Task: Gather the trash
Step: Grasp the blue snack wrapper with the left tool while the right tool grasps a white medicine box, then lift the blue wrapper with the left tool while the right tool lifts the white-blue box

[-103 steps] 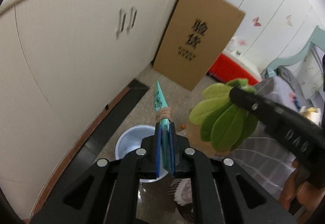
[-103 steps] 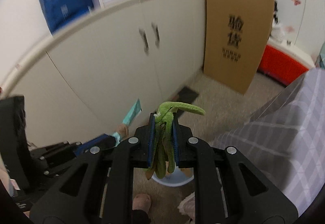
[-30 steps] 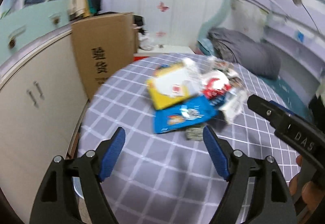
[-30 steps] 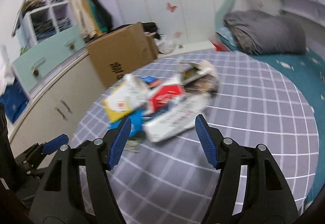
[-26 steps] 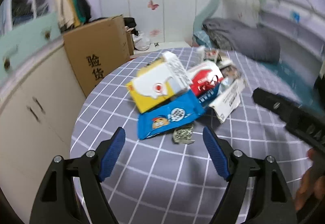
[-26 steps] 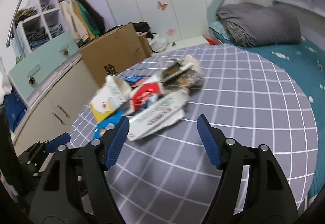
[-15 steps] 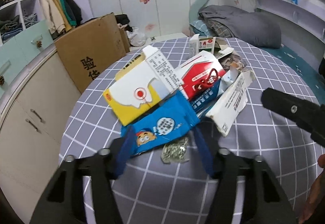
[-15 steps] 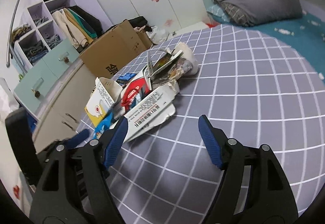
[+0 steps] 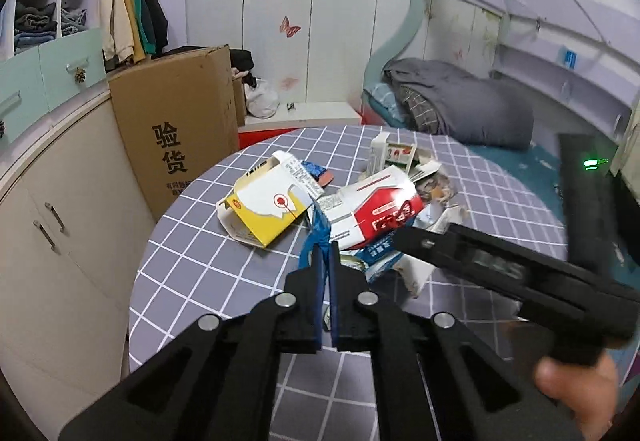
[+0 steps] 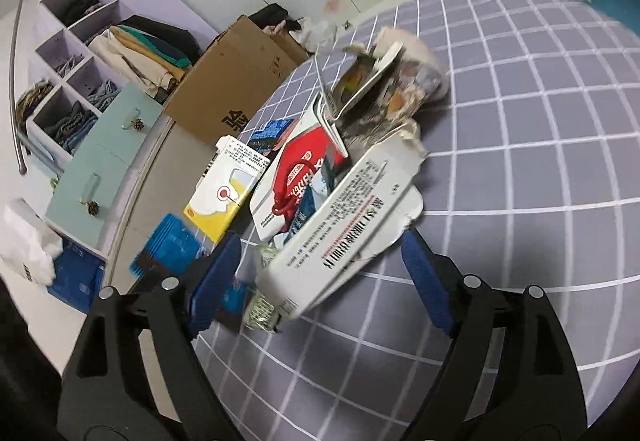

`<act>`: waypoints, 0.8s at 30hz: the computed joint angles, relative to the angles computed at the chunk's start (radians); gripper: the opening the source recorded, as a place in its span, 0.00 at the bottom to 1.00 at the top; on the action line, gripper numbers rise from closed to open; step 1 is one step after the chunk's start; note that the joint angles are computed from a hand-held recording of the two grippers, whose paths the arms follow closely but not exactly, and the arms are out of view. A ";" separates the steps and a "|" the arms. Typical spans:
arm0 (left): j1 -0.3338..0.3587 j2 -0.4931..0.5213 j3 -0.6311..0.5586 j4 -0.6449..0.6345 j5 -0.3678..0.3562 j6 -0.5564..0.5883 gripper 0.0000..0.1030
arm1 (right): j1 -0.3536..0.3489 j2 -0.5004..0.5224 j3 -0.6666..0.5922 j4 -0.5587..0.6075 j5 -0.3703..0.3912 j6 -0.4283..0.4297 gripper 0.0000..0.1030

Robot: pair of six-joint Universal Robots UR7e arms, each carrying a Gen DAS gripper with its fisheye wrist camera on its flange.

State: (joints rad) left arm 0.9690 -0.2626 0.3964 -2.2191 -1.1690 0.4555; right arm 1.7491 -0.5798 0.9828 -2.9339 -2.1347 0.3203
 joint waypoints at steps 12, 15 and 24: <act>0.013 -0.126 0.175 -0.082 -0.067 -0.034 0.03 | 0.022 -0.068 0.151 -0.174 -0.089 -0.066 0.51; 0.018 -0.141 0.186 -0.081 -0.083 -0.049 0.03 | 0.051 -0.062 0.156 -0.234 -0.169 -0.147 0.47; 0.042 -0.195 0.234 -0.090 -0.119 -0.073 0.03 | 0.112 0.005 0.061 -0.265 -0.292 -0.320 0.05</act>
